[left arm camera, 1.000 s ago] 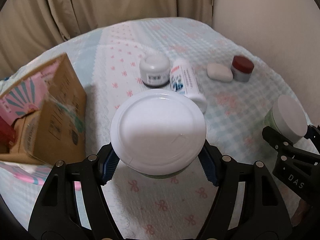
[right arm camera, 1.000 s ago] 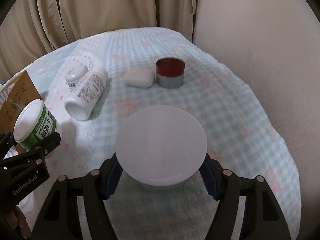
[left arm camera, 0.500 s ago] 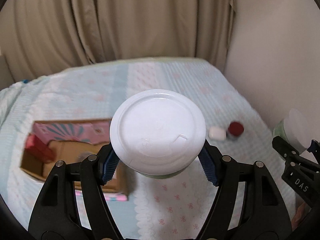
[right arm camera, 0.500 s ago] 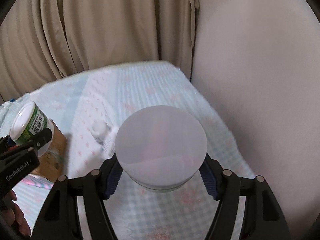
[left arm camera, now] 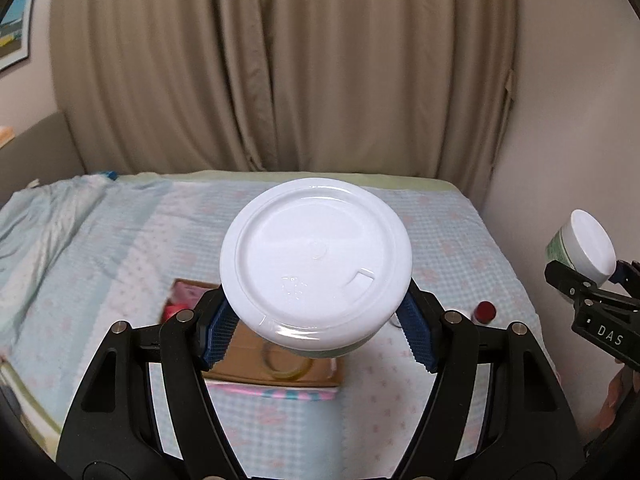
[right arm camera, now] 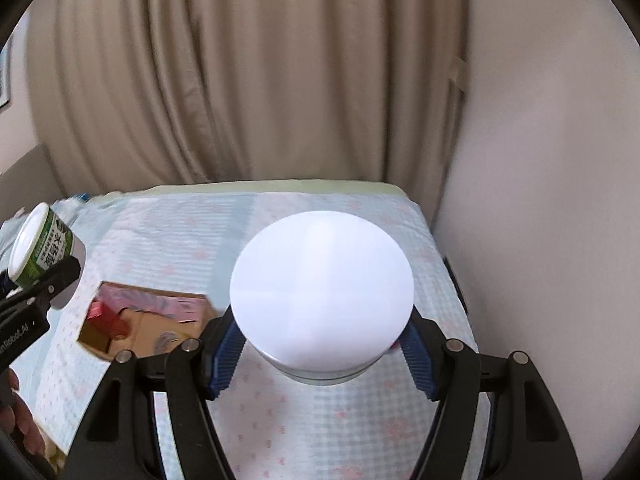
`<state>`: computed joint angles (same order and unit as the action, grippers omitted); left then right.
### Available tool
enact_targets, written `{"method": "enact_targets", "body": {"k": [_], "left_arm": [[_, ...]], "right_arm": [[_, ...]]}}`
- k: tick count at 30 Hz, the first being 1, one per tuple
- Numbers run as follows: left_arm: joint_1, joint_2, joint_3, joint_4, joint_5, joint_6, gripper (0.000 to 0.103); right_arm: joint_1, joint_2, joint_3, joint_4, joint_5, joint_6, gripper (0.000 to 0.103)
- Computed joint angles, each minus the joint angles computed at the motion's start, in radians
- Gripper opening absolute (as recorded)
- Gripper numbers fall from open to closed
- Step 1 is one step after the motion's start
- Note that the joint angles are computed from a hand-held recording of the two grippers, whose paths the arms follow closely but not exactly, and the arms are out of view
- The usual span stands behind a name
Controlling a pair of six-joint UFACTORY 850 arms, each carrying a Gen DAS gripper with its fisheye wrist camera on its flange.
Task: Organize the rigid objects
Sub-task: 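Carry both jars over the cardboard box and release them inside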
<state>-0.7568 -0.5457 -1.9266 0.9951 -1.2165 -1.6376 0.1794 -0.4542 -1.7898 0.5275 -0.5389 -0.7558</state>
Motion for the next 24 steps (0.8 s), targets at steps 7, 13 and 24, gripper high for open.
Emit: {"method": "enact_targets", "body": {"k": [7,13,24], "left_arm": [[0.02,0.153,0.178,-0.021,0.012,-0.002,0.068],[0.066,0.274,0.327,-0.063,0.103,0.059,0.068],[0.233,0.419,0.546,-0.177,0.374,0.289,0.068]], "right_arm": [[0.076,0.032,-0.005,-0.013,-0.073,0.022,0.066],[0.161,0.05,0.008,-0.097,-0.058,0.161,0.066],[0.32,-0.035,-0.067,-0.383,-0.064,0.604,0.066]]}}
